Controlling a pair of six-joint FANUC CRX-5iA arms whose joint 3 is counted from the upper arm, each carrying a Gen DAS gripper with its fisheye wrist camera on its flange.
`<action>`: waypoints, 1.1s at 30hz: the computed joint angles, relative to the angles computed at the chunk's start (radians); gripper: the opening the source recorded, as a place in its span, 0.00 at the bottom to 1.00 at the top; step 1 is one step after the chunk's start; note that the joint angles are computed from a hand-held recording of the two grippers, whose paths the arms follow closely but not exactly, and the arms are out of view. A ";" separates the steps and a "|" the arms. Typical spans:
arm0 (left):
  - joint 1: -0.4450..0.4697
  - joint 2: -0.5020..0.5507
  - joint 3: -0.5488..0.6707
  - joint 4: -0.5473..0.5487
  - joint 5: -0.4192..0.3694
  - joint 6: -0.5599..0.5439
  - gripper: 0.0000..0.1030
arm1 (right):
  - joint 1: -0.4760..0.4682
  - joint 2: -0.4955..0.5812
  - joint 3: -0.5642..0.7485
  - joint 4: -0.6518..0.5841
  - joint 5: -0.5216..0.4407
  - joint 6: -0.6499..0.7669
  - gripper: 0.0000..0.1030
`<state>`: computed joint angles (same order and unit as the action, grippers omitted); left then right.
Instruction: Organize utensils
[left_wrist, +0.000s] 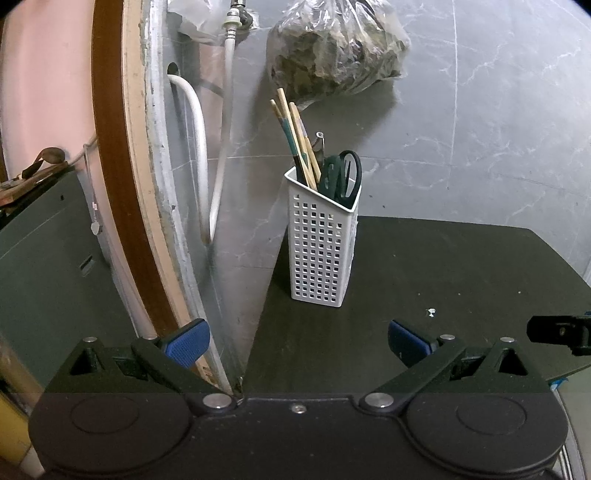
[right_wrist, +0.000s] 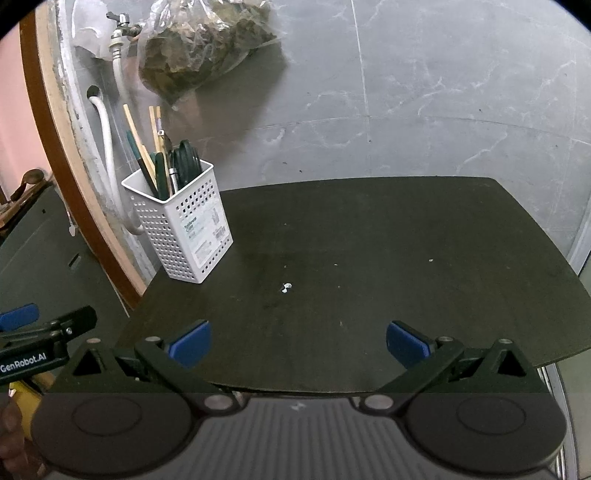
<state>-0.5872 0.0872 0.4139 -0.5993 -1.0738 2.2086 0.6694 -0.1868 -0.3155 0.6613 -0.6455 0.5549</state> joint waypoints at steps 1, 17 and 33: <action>0.001 0.001 0.001 0.000 0.001 -0.001 0.99 | 0.000 0.002 0.001 0.002 0.000 -0.002 1.00; 0.009 0.006 0.006 0.015 0.001 -0.021 0.99 | -0.003 0.011 0.011 -0.012 0.002 0.012 1.00; 0.016 -0.001 -0.014 0.022 0.028 -0.028 0.99 | -0.014 0.024 0.027 -0.041 0.008 0.038 1.00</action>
<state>-0.5716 0.0860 0.3999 -0.5772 -1.0463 2.1803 0.6556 -0.1627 -0.2883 0.6206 -0.6371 0.5926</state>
